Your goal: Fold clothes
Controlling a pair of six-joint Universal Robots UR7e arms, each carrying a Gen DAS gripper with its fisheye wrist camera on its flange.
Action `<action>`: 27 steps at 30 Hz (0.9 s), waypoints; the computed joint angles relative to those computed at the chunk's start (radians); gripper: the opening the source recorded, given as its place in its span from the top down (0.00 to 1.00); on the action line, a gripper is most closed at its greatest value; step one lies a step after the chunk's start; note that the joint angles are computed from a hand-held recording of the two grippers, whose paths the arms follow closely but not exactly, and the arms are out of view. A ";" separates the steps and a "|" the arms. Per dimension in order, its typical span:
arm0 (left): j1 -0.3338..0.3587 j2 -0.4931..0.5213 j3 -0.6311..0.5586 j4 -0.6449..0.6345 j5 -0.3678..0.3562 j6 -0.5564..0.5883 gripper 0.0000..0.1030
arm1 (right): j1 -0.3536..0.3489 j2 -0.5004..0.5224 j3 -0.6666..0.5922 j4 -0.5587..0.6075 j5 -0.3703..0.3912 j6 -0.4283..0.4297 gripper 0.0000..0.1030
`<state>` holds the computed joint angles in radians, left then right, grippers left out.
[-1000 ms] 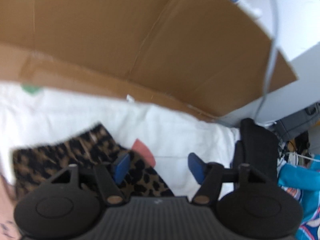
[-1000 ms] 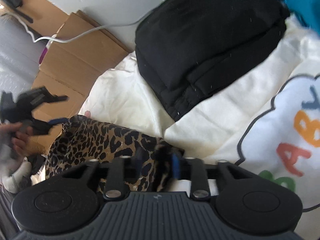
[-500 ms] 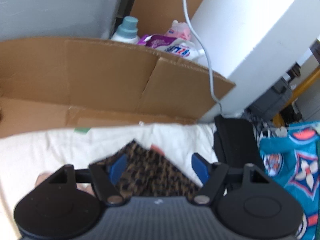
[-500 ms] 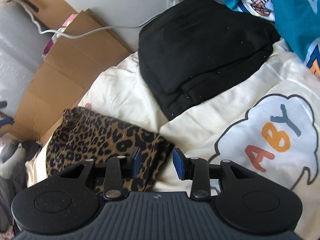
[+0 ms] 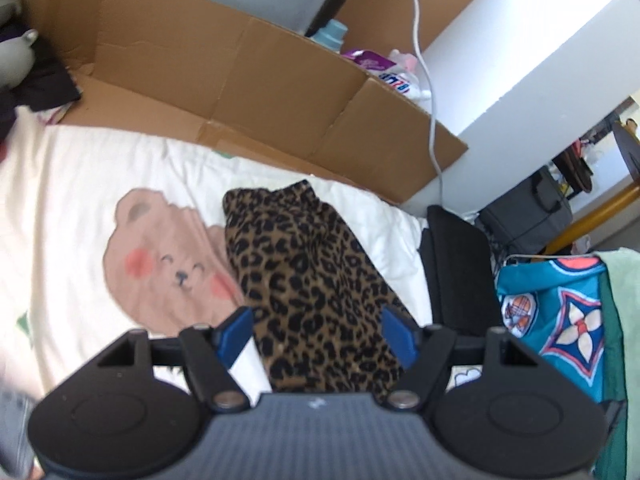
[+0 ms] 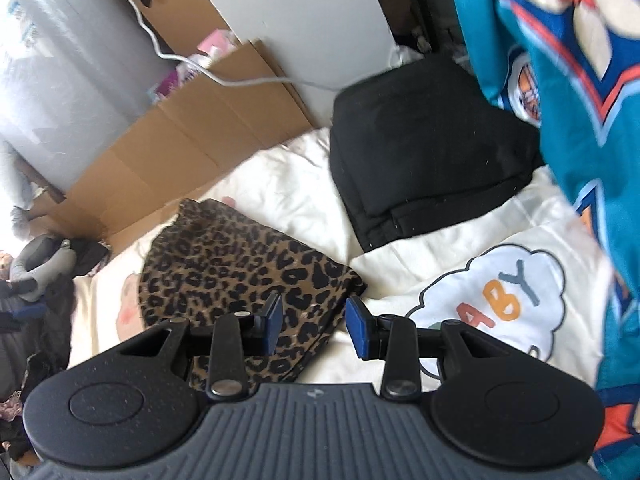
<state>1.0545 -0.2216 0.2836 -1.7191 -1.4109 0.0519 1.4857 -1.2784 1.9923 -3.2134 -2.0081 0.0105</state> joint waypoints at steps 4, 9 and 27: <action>-0.008 -0.162 0.275 -0.111 0.012 -0.011 0.29 | 0.023 -0.051 0.017 0.024 0.021 -0.017 0.62; -0.019 -0.301 0.500 -0.211 0.077 0.015 0.28 | 0.033 -0.088 0.057 0.000 0.044 -0.037 0.62; 0.005 -0.435 0.824 -0.286 0.123 0.070 0.23 | 0.040 -0.039 0.128 -0.078 0.068 -0.106 0.54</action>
